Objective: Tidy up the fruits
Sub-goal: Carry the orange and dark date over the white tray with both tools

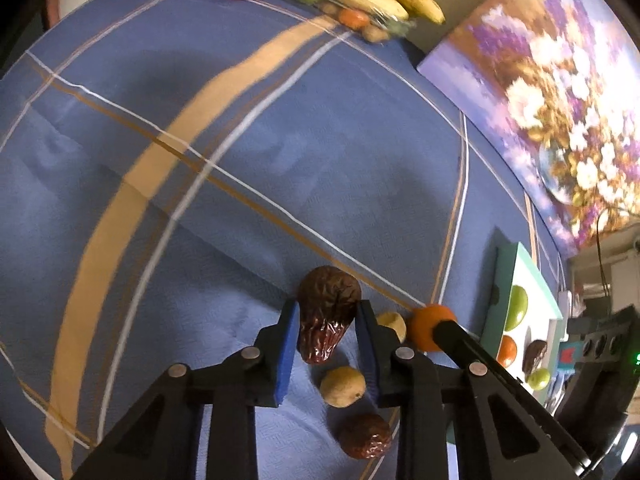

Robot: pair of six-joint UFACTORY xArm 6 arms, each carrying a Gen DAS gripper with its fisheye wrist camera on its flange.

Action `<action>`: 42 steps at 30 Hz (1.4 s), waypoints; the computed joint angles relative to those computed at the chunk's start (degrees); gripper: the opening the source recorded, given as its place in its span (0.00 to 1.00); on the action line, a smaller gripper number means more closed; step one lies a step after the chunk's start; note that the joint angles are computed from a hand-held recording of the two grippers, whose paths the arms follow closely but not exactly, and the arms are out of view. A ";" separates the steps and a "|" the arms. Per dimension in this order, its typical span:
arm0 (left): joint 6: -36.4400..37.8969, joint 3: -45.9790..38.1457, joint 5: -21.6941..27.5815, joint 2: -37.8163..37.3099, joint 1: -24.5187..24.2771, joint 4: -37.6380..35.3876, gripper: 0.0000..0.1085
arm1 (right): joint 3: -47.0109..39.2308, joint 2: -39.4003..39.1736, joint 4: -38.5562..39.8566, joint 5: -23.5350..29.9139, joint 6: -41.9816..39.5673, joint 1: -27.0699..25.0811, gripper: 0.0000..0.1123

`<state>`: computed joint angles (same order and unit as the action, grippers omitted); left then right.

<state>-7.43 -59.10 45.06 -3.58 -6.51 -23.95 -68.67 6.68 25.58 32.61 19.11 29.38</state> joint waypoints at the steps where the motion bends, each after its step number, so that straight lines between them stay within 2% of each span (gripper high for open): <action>1: -0.55 0.14 -0.51 -0.35 0.23 0.46 0.28 | 0.30 -0.22 -0.60 -0.35 0.42 -0.05 0.26; 11: 0.72 1.97 -4.95 -5.47 0.48 1.39 0.28 | 6.18 -6.82 -4.90 -3.21 4.18 -1.83 0.26; 20: 1.62 2.81 -7.21 -8.98 -1.69 2.35 0.28 | 11.03 -15.49 -20.10 -3.73 16.27 -4.41 0.26; 28: 2.83 2.44 -7.59 -9.39 -4.31 3.31 0.28 | 13.55 -21.41 -33.81 2.02 26.86 -7.01 0.26; 33: 4.45 2.09 -7.05 -9.20 -6.67 2.58 0.28 | 17.01 -26.43 -36.84 3.45 29.08 -9.45 0.26; 42: 6.87 2.12 -6.66 -9.05 -12.56 2.93 0.28 | 20.72 -33.43 -44.50 11.00 35.31 -13.18 0.26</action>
